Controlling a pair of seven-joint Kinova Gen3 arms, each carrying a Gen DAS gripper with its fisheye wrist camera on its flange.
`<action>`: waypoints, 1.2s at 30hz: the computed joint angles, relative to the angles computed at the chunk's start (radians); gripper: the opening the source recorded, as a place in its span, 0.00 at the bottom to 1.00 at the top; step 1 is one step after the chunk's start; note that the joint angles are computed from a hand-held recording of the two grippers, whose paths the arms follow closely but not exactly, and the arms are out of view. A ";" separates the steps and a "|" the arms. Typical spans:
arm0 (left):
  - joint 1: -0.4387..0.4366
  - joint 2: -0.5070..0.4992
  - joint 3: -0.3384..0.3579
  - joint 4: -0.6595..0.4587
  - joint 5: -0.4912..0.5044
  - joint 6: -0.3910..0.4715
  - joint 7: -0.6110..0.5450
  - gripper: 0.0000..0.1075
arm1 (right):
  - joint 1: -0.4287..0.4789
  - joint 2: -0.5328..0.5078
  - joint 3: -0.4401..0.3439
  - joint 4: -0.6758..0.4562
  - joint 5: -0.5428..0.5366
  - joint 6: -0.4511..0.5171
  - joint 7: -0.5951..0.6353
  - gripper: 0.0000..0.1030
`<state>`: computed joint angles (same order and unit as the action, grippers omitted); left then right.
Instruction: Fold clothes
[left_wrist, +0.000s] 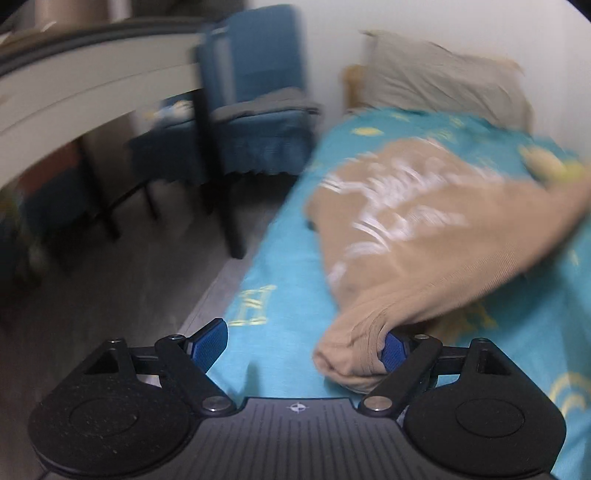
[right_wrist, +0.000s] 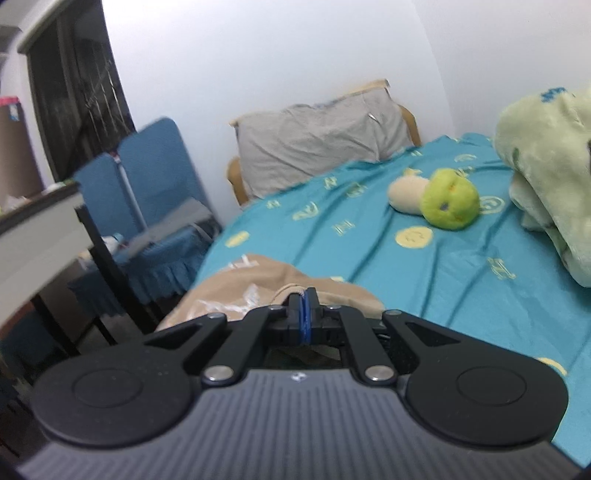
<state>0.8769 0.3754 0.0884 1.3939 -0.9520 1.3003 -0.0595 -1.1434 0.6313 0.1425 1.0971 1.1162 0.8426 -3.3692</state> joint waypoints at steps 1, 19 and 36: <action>0.027 -0.013 -0.030 0.014 -0.022 -0.003 0.041 0.80 | 0.006 0.008 -0.009 -0.016 -0.019 0.018 0.026 0.04; 0.034 -0.022 0.034 0.067 -0.244 0.118 0.289 0.81 | 0.050 0.086 0.004 -0.107 -0.316 0.068 0.177 0.77; 0.141 0.024 -0.201 -0.027 -0.030 0.145 0.241 0.87 | -0.059 0.135 0.050 -0.178 -0.053 0.301 0.043 0.77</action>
